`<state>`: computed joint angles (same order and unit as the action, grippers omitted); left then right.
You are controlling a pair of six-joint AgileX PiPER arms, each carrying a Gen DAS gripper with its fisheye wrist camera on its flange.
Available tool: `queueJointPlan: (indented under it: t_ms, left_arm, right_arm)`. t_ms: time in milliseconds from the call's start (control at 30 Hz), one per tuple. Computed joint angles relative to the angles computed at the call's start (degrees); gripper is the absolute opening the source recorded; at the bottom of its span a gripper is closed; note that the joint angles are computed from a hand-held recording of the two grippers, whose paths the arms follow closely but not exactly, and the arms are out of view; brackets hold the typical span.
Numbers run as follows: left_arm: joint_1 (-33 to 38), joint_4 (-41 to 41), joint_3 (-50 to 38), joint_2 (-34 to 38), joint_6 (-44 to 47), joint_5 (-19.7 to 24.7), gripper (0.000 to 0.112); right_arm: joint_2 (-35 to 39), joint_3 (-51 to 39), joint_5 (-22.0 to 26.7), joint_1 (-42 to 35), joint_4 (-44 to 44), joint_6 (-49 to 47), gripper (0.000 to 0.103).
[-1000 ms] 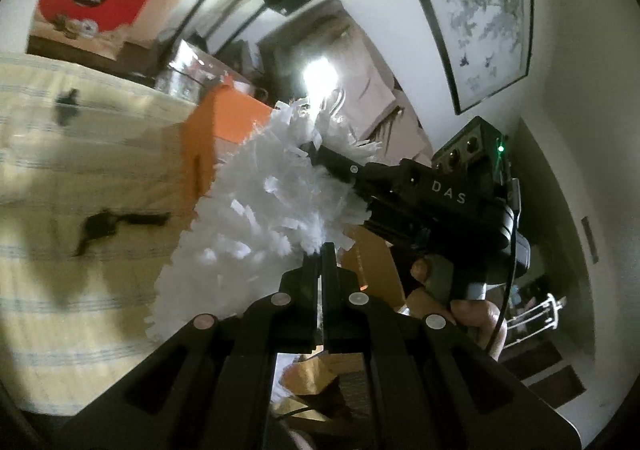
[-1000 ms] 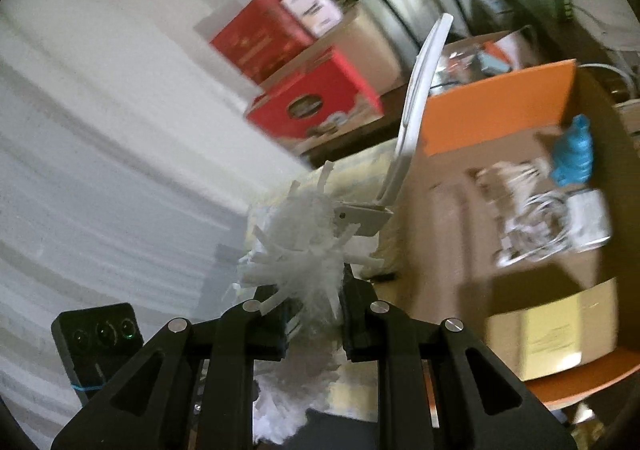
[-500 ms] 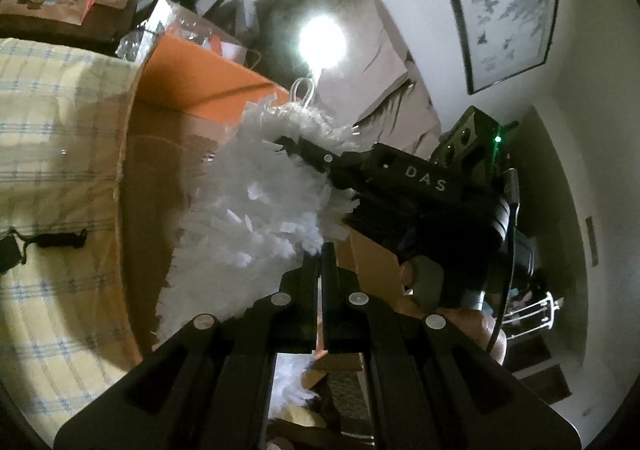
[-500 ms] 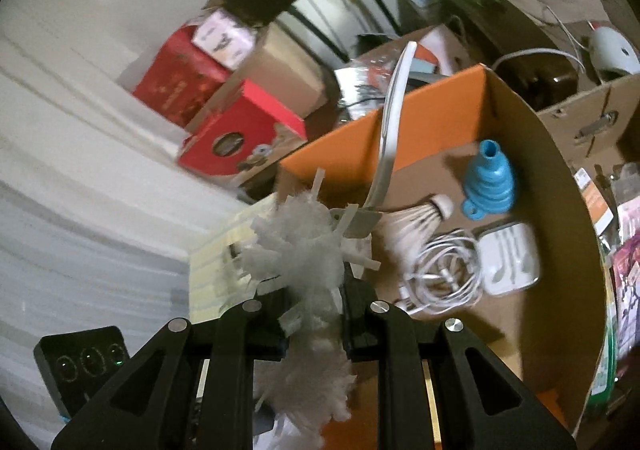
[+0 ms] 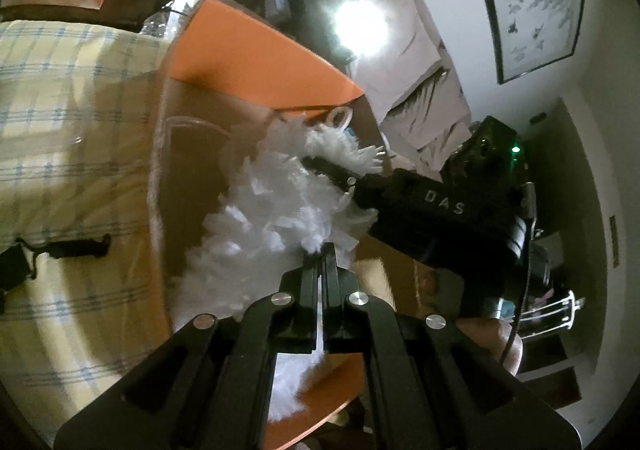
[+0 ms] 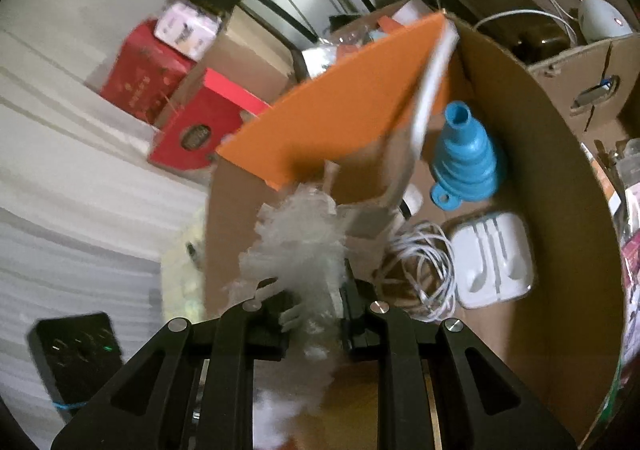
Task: Organize objects
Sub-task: 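Lift and carry the feather duster over the orange box, lowering it inside, then open both grippers to release the duster in the box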
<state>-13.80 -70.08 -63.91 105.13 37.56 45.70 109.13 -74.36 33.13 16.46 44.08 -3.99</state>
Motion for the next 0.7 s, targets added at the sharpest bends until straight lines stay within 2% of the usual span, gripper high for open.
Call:
queueJointPlan:
  t_ms: [200, 267, 300, 367, 433, 533, 600, 700]
  left_arm:
    - [0.2, -0.8, 1.0, 0.5, 0.6, 0.1, 0.001]
    - [0.3, -0.9, 0.4, 0.8, 1.1, 1.0, 0.003]
    - [0.2, 0.2, -0.2, 0.6, 0.4, 1.6, 0.007]
    - [0.3, 0.9, -0.6, -0.4, 0.1, 2.4, 0.023]
    - [0.7, 0.2, 0.1, -2.5, 1.3, 2.6, 0.052]
    - [0.8, 2.0, 0.6, -6.3, 1.0, 2.0, 0.06]
    - [0.9, 4.7, 0.2, -8.1, -0.8, 2.1, 0.063]
    - [2.1, 8.5, 0.2, -10.4, -3.9, 2.0, 0.075]
  right_arm:
    - [1.6, 1.1, -0.3, -0.3, 4.5, -3.0, 0.02]
    - [1.1, 1.7, -0.4, -0.9, 5.2, -2.9, 0.029]
    - [0.7, 1.8, -0.5, -0.9, 4.3, -1.9, 0.031]
    - [-0.7, 2.1, -0.8, -1.0, 2.9, -0.5, 0.044]
    - [-2.2, 2.7, -0.9, -0.9, 2.6, -0.7, 0.049]
    - [-5.4, 3.5, -1.7, 0.1, -1.1, 1.9, 0.06]
    - [-7.5, 3.9, -2.3, 1.3, -5.3, 5.4, 0.06]
    - [-9.8, 3.5, -2.4, 3.4, -11.9, 10.9, 0.062]
